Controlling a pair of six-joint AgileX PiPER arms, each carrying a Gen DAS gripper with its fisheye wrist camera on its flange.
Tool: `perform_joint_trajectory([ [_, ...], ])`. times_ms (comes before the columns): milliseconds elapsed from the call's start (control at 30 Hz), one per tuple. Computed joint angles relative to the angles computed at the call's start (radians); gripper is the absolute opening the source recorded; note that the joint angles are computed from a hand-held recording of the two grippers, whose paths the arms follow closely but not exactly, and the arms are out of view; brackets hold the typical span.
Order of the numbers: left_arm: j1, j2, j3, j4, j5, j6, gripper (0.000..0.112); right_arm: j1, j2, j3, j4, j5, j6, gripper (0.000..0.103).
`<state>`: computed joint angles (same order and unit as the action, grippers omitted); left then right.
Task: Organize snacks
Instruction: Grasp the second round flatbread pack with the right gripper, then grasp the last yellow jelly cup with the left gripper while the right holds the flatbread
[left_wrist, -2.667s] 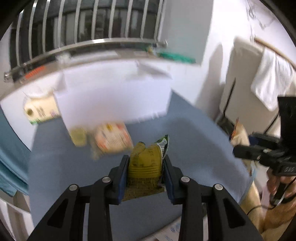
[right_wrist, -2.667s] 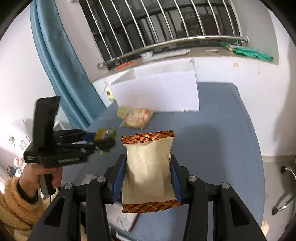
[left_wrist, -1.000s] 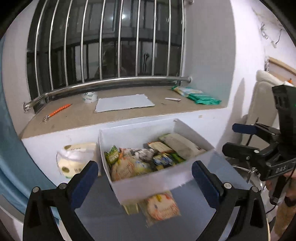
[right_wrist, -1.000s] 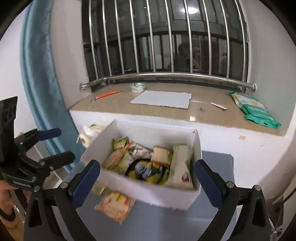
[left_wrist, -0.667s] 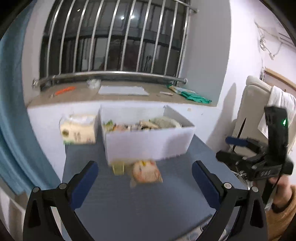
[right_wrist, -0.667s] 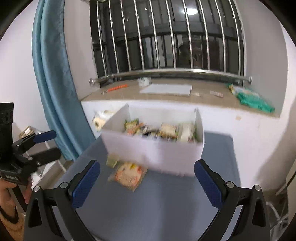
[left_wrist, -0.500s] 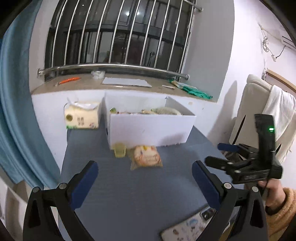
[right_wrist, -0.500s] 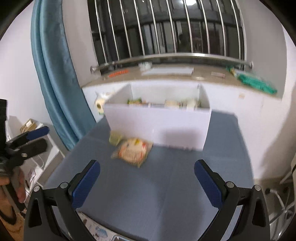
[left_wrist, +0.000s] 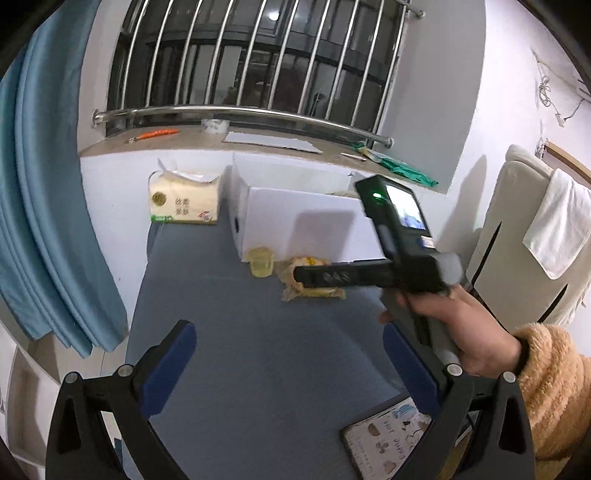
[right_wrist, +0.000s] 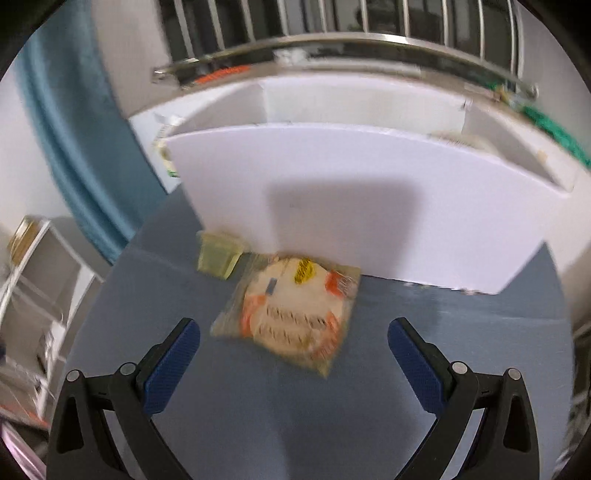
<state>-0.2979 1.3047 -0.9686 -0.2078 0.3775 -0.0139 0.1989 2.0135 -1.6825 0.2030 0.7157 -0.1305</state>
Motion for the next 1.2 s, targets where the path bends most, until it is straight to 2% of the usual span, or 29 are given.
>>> perform_joint_trajectory([
  [100, 0.021, 0.000, 0.008, -0.040, 0.004, 0.039, 0.103, 0.030, 0.077, -0.102, -0.094, 0.059, 0.110, 0.103],
  [233, 0.037, 0.012, 0.012, -0.060, 0.005, 0.056, 0.103, 0.062, 0.128, -0.144, -0.198, 0.099, 0.189, 0.103],
  [300, 0.037, 0.024, 0.007, -0.048, 0.004, 0.044, 0.103, 0.074, 0.106, -0.098, -0.235, 0.066, 0.195, 0.103],
  [367, 0.040, 0.043, -0.004, -0.046, 0.008, 0.044, 0.103, 0.074, 0.078, -0.057, -0.234, 0.040, 0.169, 0.094],
  [433, 0.038, 0.066, -0.024, -0.026, 0.012, 0.028, 0.103, 0.060, 0.056, -0.041, -0.208, 0.056, 0.131, 0.080],
  [600, 0.038, 0.165, -0.123, -0.014, 0.040, 0.024, 0.103, -0.004, -0.070, 0.106, -0.078, 0.013, -0.032, 0.079],
  [733, 0.008, 0.306, -0.279, 0.151, 0.093, -0.116, 0.103, -0.110, -0.249, 0.286, 0.137, -0.017, -0.265, 0.079],
  [800, 0.004, 0.396, -0.376, 0.166, 0.118, -0.135, 0.103, -0.171, -0.326, 0.345, 0.226, -0.012, -0.363, 0.079],
  [867, 0.009, 0.511, -0.508, 0.136, 0.156, -0.108, 0.103, -0.248, -0.414, 0.417, 0.340, 0.008, -0.485, 0.079],
  [1033, -0.002, 0.748, -0.809, 0.262, 0.298, -0.240, 0.102, -0.446, -0.560, 0.532, 0.549, 0.120, -0.688, 0.079],
  [1133, -0.011, 0.837, -0.934, 0.322, 0.356, -0.273, 0.100, -0.508, -0.599, 0.573, 0.597, 0.134, -0.732, 0.079],
  [1200, -0.006, 0.888, -1.009, 0.307, 0.402, -0.267, 0.093, -0.531, -0.608, 0.574, 0.605, 0.141, -0.735, 0.079],
])
